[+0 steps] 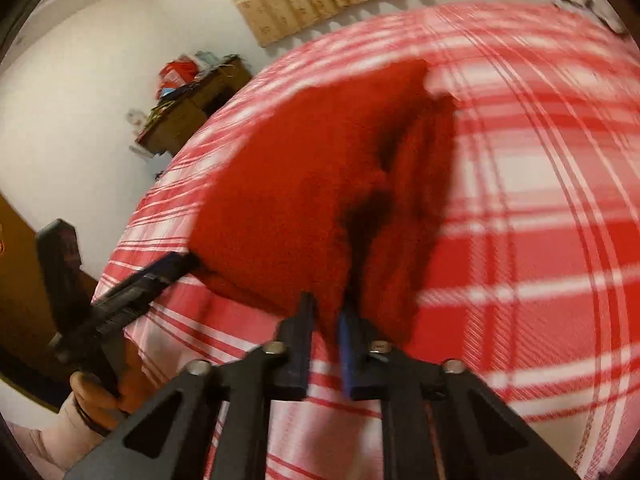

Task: Fold small clothes
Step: 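Open both tools and release the folded red sweater onto the bed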

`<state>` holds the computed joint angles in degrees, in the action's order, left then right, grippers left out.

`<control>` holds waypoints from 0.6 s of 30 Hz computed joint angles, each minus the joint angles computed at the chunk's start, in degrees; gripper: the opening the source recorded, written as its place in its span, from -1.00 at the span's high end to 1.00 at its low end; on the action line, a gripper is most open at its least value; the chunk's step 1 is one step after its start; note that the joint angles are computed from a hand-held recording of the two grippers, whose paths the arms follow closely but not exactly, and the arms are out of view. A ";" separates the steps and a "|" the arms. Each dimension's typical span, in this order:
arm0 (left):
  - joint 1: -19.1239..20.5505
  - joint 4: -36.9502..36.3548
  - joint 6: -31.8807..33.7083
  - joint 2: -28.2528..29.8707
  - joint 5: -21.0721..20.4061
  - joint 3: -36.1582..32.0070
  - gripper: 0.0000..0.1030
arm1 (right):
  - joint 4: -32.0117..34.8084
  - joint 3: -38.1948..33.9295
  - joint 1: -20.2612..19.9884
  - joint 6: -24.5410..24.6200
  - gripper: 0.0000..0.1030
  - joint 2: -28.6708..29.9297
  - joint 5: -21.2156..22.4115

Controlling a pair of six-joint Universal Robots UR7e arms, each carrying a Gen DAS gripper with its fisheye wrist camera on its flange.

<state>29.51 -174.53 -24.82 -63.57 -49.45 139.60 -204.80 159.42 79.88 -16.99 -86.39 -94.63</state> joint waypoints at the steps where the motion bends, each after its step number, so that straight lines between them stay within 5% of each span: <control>1: 0.55 0.57 0.48 -1.08 -1.16 0.17 -0.43 | 2.43 0.93 -3.43 0.11 0.93 -3.11 4.34; 3: 0.76 1.84 1.27 -2.39 -1.66 0.25 -0.42 | 5.89 1.33 -4.97 0.43 0.93 -6.44 6.14; 9: 2.52 1.26 3.60 -7.17 -3.75 -0.99 -0.46 | 5.79 -0.93 6.63 -0.25 0.65 -10.37 -7.79; 11: 2.49 -0.81 4.80 -5.52 -2.23 -2.52 -0.46 | -1.04 -2.15 10.35 -0.05 -0.25 -7.81 -12.08; 13: 2.55 -0.94 6.47 -2.43 -1.05 -5.12 -0.46 | -6.06 -4.22 12.77 -1.22 -0.52 -4.40 -13.33; 16: 2.37 0.61 8.54 2.14 0.63 -8.17 -0.46 | -10.46 -8.67 17.16 -3.56 -0.49 3.28 -18.41; 18: 1.85 1.08 8.96 4.53 1.81 -8.96 -0.46 | -12.51 -12.11 20.34 -6.00 -0.16 9.25 -25.68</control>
